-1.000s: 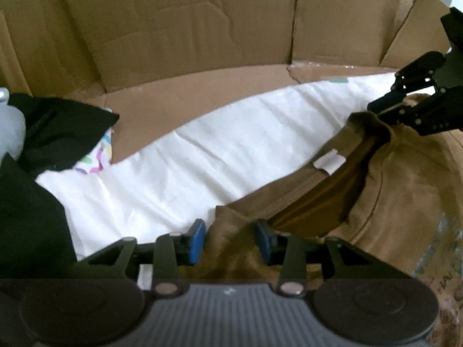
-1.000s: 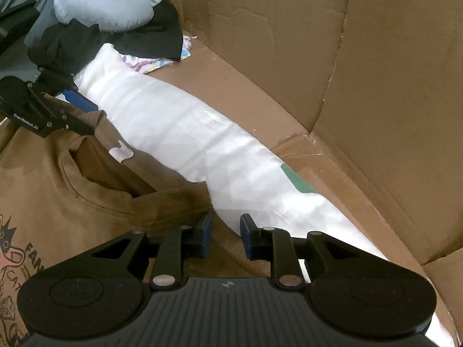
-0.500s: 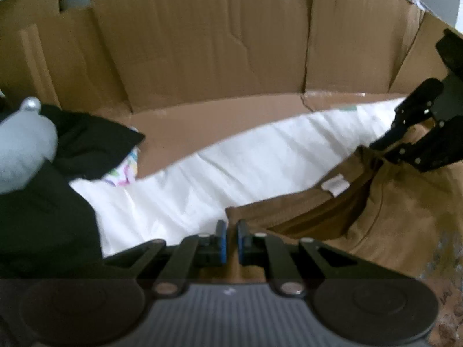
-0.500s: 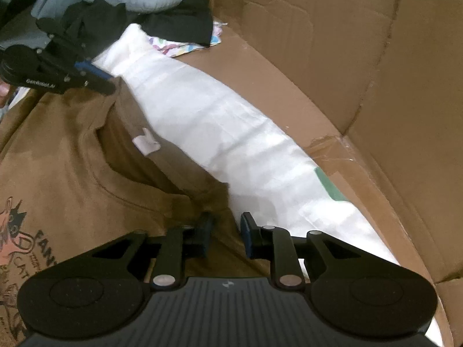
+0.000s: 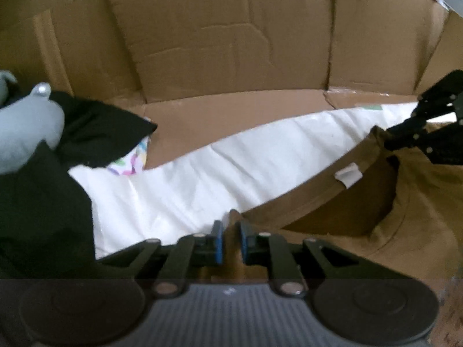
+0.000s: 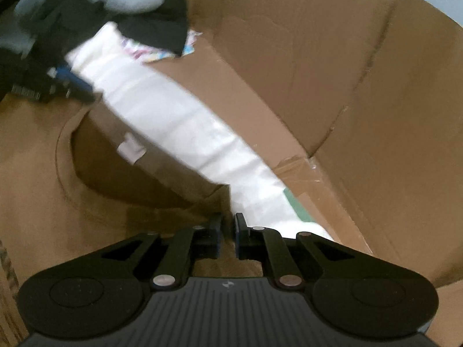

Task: Fold clothes

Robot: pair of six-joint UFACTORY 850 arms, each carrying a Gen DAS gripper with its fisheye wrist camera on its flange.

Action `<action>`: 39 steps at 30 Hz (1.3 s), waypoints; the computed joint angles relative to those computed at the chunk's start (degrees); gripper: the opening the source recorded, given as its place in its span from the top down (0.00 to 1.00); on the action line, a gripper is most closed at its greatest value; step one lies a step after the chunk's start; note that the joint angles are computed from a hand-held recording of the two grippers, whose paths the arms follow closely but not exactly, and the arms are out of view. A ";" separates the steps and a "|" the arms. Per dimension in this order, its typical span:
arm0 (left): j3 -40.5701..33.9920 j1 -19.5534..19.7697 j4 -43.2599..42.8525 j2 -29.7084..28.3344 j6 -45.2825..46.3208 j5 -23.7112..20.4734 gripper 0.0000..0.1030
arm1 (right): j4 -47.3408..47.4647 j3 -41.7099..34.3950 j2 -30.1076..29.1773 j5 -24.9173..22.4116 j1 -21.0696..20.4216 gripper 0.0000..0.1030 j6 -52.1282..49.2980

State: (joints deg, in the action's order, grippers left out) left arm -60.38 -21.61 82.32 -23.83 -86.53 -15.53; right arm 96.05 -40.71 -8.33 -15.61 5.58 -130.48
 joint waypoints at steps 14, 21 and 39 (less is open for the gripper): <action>-0.70 -4.19 -12.16 5.25 7.34 2.09 0.48 | -29.66 -0.33 10.57 -6.20 -12.67 0.60 33.26; -2.63 -7.66 -31.82 5.61 28.76 1.44 0.45 | -42.11 2.96 16.88 -7.00 -21.41 0.60 42.86; -3.15 -15.29 -43.84 3.45 38.78 1.54 0.36 | -34.81 19.43 25.12 -2.97 -36.44 0.58 41.05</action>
